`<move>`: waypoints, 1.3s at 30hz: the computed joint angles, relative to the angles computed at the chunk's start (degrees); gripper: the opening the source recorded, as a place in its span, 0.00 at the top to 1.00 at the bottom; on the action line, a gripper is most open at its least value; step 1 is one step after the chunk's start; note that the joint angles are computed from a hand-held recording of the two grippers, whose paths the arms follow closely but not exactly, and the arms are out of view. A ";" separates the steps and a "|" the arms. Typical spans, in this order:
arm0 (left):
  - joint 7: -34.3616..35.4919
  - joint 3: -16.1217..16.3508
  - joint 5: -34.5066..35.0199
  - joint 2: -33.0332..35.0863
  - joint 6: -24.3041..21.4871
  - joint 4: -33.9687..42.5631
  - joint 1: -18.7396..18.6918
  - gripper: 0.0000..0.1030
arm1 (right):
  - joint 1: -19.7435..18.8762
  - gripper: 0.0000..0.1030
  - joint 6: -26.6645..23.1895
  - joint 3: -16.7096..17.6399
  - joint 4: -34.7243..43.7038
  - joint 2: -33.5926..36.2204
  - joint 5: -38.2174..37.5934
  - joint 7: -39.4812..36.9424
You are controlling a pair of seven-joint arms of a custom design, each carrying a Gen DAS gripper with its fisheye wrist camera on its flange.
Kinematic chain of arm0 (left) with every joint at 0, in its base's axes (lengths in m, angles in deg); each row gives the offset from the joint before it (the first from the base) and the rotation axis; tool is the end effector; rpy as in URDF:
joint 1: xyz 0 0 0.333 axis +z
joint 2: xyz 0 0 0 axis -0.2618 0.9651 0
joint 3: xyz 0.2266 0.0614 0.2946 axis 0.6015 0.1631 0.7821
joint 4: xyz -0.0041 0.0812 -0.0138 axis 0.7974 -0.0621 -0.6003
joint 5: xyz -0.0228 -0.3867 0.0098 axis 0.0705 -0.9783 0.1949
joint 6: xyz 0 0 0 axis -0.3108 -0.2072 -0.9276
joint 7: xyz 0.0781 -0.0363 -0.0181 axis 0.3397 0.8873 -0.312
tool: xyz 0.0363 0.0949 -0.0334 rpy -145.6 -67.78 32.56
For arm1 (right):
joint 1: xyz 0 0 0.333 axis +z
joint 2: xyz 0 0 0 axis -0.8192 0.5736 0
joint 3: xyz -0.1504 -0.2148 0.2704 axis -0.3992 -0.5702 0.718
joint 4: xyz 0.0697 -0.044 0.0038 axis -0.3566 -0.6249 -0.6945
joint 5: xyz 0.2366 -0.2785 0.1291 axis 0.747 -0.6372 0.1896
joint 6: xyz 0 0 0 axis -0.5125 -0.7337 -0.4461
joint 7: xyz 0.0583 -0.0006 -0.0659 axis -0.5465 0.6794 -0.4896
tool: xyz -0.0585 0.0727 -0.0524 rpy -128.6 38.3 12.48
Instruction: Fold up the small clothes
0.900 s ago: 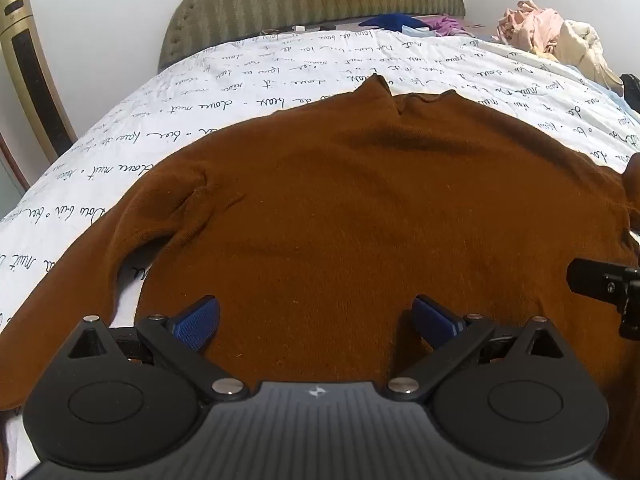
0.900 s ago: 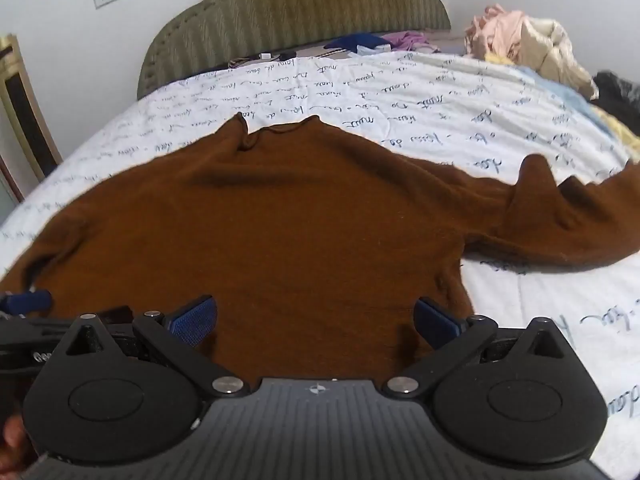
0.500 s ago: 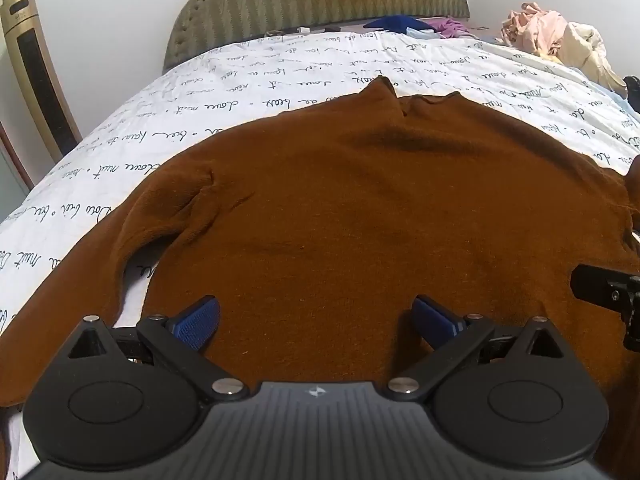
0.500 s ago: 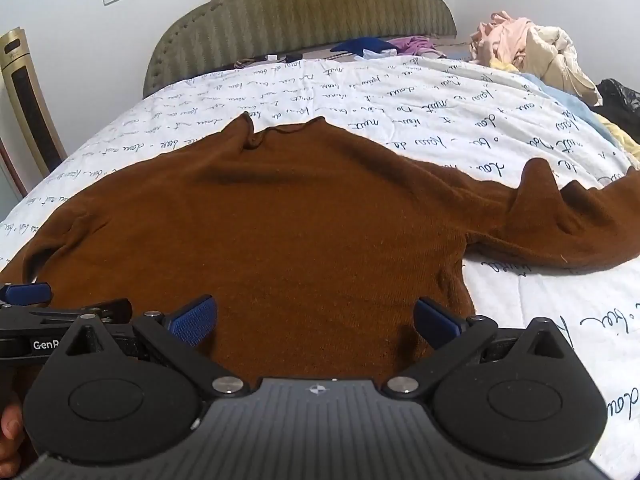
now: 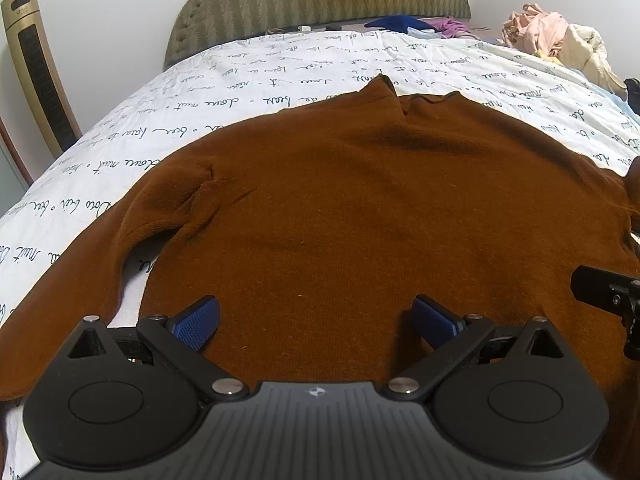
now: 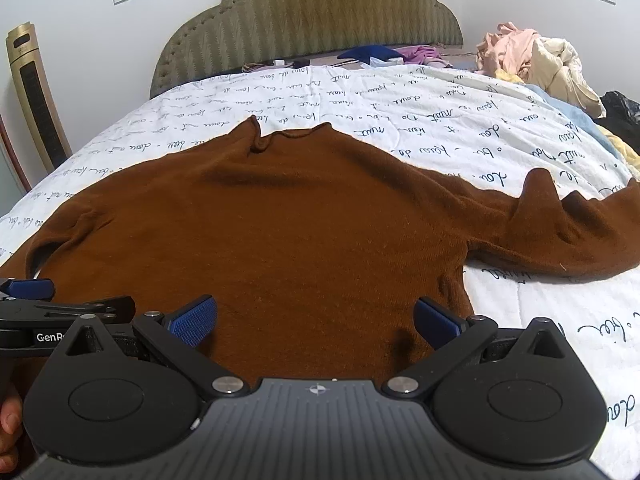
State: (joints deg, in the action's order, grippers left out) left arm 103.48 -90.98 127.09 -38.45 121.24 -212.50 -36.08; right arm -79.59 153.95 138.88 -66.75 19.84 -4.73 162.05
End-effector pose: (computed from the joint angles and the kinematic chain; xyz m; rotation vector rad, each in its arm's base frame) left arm 0.4370 -0.3496 0.4907 -1.7005 1.8107 -0.6157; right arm 0.3745 0.2784 0.5005 -1.6421 1.7223 -0.6780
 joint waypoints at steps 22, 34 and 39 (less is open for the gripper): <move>-0.19 -0.01 0.28 0.06 -0.15 0.05 -0.13 0.00 | -0.71 0.00 1.45 0.59 -0.63 -1.59 1.42 -1.19; 0.07 -0.22 0.12 0.27 -0.59 0.36 -0.45 0.00 | -1.97 0.00 2.42 2.23 -1.02 -2.41 4.96 -3.88; 0.36 -0.21 0.07 0.39 -0.64 0.50 -0.65 0.00 | -2.48 0.00 3.22 2.71 -1.40 -2.91 6.10 -4.51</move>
State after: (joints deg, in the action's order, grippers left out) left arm 103.84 -91.18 127.16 -38.06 120.59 -212.00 -36.73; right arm -82.07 157.17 141.59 -68.15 16.93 1.37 157.55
